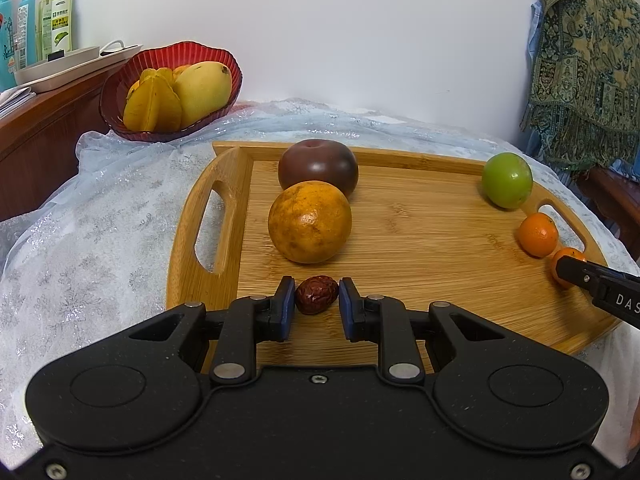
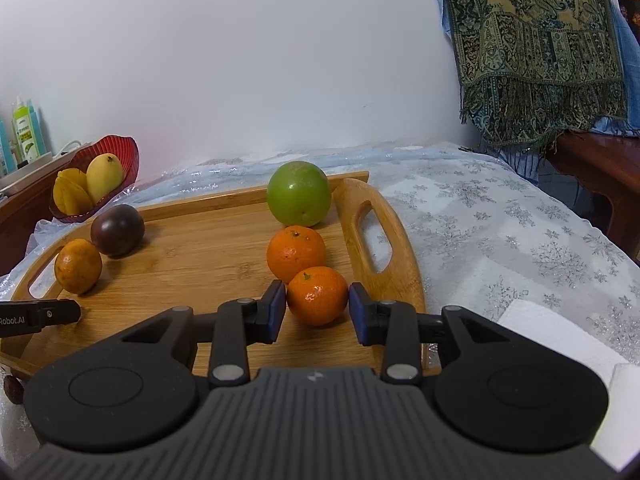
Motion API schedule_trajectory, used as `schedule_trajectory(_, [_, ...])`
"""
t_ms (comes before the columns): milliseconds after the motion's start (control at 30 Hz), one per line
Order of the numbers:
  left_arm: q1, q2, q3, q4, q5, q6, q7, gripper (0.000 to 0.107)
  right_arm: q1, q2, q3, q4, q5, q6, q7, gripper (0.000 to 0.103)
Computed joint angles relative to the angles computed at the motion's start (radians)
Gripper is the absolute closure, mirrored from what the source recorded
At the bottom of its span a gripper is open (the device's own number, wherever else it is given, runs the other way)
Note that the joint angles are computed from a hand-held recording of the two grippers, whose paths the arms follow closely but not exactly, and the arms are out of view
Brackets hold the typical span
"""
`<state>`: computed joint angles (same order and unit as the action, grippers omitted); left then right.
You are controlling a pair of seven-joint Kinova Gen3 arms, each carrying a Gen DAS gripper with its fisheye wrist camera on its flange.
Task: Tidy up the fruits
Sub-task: 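Carry the date and tangerine onto the tray and open both tools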
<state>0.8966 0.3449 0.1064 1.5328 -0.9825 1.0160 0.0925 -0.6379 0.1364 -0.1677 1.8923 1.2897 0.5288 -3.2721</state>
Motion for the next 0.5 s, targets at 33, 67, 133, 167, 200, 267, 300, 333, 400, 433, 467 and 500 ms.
schedule_trajectory(33, [-0.001,-0.001,0.000,0.001,0.001,-0.001,0.000,0.085,0.001,-0.001,0.000,0.001,0.000,-0.004,-0.001,0.059])
schedule_trajectory(67, [-0.001,-0.001,0.000,0.001,0.000,-0.001,0.000,0.085,0.002,-0.002,0.000,0.002,0.000,-0.008,-0.002,0.059])
schedule_trajectory(133, [-0.001,0.000,0.000,0.000,0.001,-0.001,0.001,0.085,0.003,-0.002,0.000,0.003,0.000,-0.013,-0.002,0.058])
schedule_trajectory(167, [-0.001,-0.001,0.000,0.001,0.001,-0.001,0.001,0.085,0.003,-0.003,0.000,0.004,0.001,-0.013,-0.002,0.058])
schedule_trajectory(200, [-0.001,-0.001,0.000,0.001,0.001,-0.001,0.001,0.085,0.002,-0.003,-0.001,0.004,0.002,-0.013,-0.002,0.058])
schedule_trajectory(267, [-0.001,-0.001,0.001,0.001,0.001,-0.002,0.000,0.085,0.002,-0.003,-0.002,0.005,0.003,-0.013,0.000,0.058])
schedule_trajectory(300, [-0.001,-0.001,0.001,0.001,0.001,-0.002,-0.001,0.085,0.002,-0.003,-0.002,0.004,0.003,-0.013,-0.001,0.058])
schedule_trajectory(333, [-0.001,0.000,0.001,0.001,0.001,-0.001,-0.001,0.085,0.001,-0.003,-0.002,0.004,0.002,-0.012,-0.001,0.058])
schedule_trajectory(400, [0.000,0.000,0.001,0.000,0.000,-0.001,-0.003,0.085,0.002,-0.003,-0.002,0.004,0.002,-0.014,-0.002,0.058])
schedule_trajectory(433, [0.000,0.001,0.001,-0.001,0.001,0.000,-0.004,0.084,0.002,-0.003,-0.001,0.005,0.003,-0.015,-0.005,0.058])
schedule_trajectory(467, [0.001,0.001,0.002,-0.002,0.001,0.001,-0.005,0.081,0.002,-0.004,-0.001,0.007,0.006,-0.015,-0.010,0.058])
schedule_trajectory(500, [0.000,0.000,0.002,0.000,0.002,-0.004,-0.006,0.080,0.002,-0.004,-0.002,0.008,0.006,-0.015,-0.013,0.058])
